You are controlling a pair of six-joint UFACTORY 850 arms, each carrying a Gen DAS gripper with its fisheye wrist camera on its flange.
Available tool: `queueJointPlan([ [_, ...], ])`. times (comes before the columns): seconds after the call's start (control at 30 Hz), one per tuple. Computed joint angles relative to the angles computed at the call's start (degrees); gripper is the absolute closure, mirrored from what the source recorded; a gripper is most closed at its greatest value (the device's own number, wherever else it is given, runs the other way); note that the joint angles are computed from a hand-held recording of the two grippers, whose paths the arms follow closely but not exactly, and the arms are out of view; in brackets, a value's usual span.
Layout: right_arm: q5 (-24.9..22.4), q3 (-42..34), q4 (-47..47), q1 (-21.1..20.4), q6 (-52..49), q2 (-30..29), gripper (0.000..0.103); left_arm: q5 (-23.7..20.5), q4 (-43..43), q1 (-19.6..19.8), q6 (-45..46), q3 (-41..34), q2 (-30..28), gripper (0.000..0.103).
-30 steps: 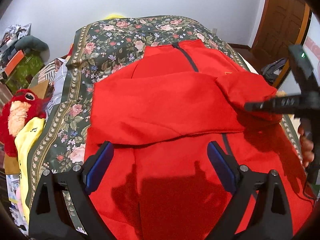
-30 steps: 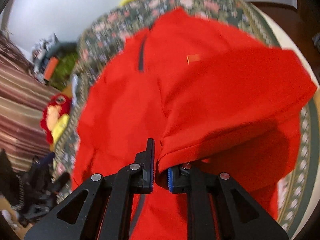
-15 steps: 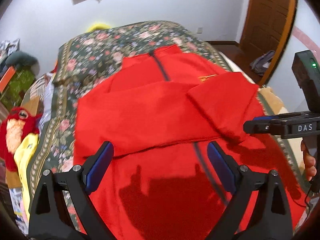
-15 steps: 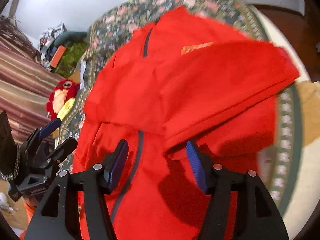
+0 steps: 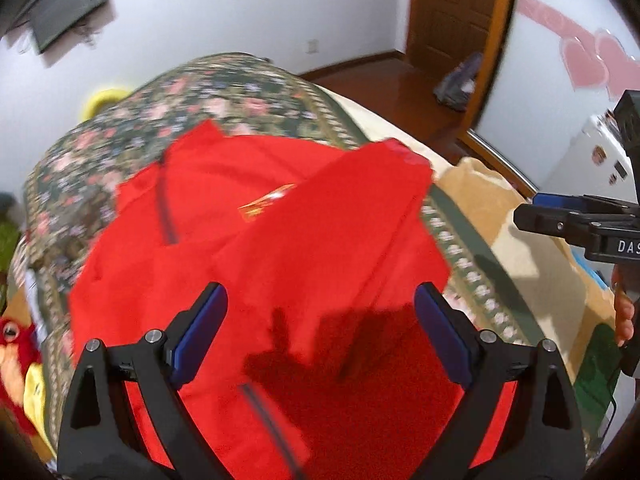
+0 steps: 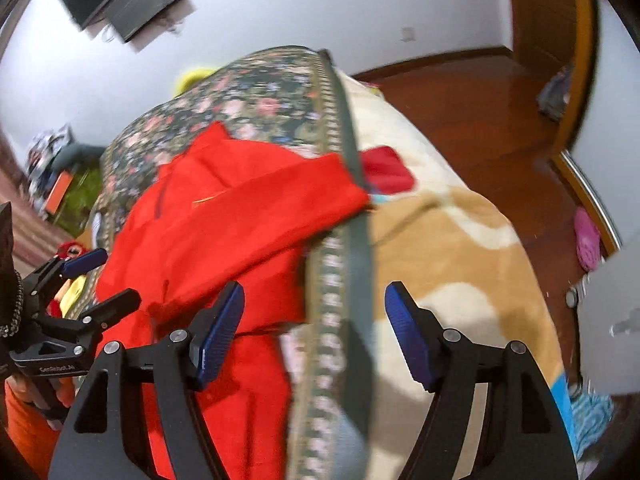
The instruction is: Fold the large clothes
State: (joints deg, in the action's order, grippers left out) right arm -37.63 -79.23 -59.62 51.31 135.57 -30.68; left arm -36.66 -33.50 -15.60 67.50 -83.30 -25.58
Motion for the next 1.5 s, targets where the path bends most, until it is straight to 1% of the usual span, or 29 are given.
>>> queueJointPlan([
  [0.1,1.6,3.1,-0.9,-0.6,4.1,1.2,0.034,0.2,3.2,-2.8,-2.0,-1.1,-2.3,0.008],
  [0.17,2.3,4.8,-1.5,-0.7,6.0,1.9,0.034,1.5,6.0,-4.5,-4.1,-1.6,-3.8,0.009],
  [0.2,2.8,5.2,-2.0,-0.8,6.8,1.8,0.034,1.9,6.8,-5.3,-4.8,-1.9,-4.5,0.015],
  [0.23,3.3,5.6,-2.4,-0.9,7.5,1.8,0.034,1.8,7.4,-5.7,-5.2,-2.3,-5.3,0.019],
  [0.27,3.7,6.0,-2.7,-0.9,7.9,1.9,0.034,1.4,8.6,-6.2,-6.2,-2.9,-6.2,0.026],
  [0.3,4.2,6.9,-3.1,-1.0,8.3,2.3,0.033,1.0,9.9,-6.7,-7.5,-3.7,-7.2,0.030],
  [0.43,5.6,7.3,-3.6,-1.2,8.3,1.9,0.033,0.3,11.4,-7.5,-10.7,-6.0,-10.1,0.033],
  [0.47,6.1,6.8,-3.6,-1.3,7.9,1.5,0.034,0.3,10.7,-7.5,-11.1,-6.3,-10.3,0.035],
  [0.5,6.5,6.9,-3.9,-1.4,7.7,1.5,0.033,0.1,9.6,-7.3,-11.3,-6.7,-10.7,0.042],
  [0.53,6.7,6.7,-3.8,-1.4,7.2,1.2,0.033,0.2,8.9,-7.1,-11.8,-7.2,-11.0,0.046],
  [0.57,6.7,6.5,-3.7,-1.4,6.9,1.1,0.033,-0.4,8.4,-6.8,-12.4,-8.0,-11.4,0.054],
  [0.6,6.7,6.0,-3.1,-1.4,5.9,0.7,0.033,-1.0,7.9,-6.6,-13.0,-9.0,-12.0,0.069],
  [0.63,6.8,5.6,-2.8,-1.4,5.5,0.5,0.033,-1.0,8.2,-6.4,-13.9,-9.6,-12.4,0.077],
  [0.67,6.9,5.3,-2.6,-1.4,5.2,0.3,0.033,-1.2,8.7,-6.2,-15.0,-10.4,-12.8,0.091],
  [0.7,7.0,4.9,-2.5,-1.3,5.0,0.1,0.033,-2.2,8.2,-5.8,-15.4,-11.4,-13.2,0.097],
  [0.73,7.0,4.7,-2.7,-1.3,5.1,0.0,0.033,-3.0,7.0,-5.2,-15.3,-12.0,-13.3,0.097],
  [0.77,7.0,4.4,-2.8,-1.2,5.1,-0.2,0.033,-3.3,4.6,-4.2,-14.1,-12.1,-12.9,0.099],
  [0.83,6.8,3.3,-2.7,-1.1,4.5,-0.5,0.033,-3.4,1.0,-2.4,-11.7,-11.9,-11.6,0.099],
  [0.93,6.4,0.8,-1.3,-1.3,1.3,-1.7,0.033,-3.6,-4.0,1.3,-8.2,-12.0,-9.7,0.100],
  [1.07,6.2,-4.3,1.2,-2.0,-4.4,-4.4,0.033,-4.5,-8.6,7.1,-4.3,-12.5,-7.2,0.100],
  [1.17,6.6,-9.0,3.2,-2.8,-9.5,-7.1,0.034,-5.2,-10.7,10.6,-2.2,-12.4,-6.5,0.100],
  [1.27,7.4,-14.7,7.7,-3.9,-16.8,-10.8,0.034,-4.4,-10.2,13.4,-1.1,-10.5,-6.0,0.100],
  [1.3,7.4,-16.7,10.5,-4.3,-20.3,-12.2,0.034,-3.7,-9.6,14.4,-0.9,-9.2,-5.7,0.100],
  [1.37,7.3,-19.5,14.8,-4.7,-25.6,-14.4,0.034,-3.6,-7.8,15.8,-1.9,-7.6,-6.0,0.100],
  [1.4,7.1,-21.7,18.8,-5.0,-30.0,-16.1,0.034,-4.2,-7.0,16.5,-2.5,-7.3,-6.4,0.099],
  [1.43,7.0,-22.2,20.6,-5.0,-32.0,-16.6,0.033,-4.7,-6.3,17.1,-3.3,-6.7,-6.8,0.098],
  [1.5,4.9,-25.3,25.0,-5.0,-37.6,-19.1,0.033,-6.1,-4.3,18.3,-5.7,-6.1,-8.1,0.095],
])
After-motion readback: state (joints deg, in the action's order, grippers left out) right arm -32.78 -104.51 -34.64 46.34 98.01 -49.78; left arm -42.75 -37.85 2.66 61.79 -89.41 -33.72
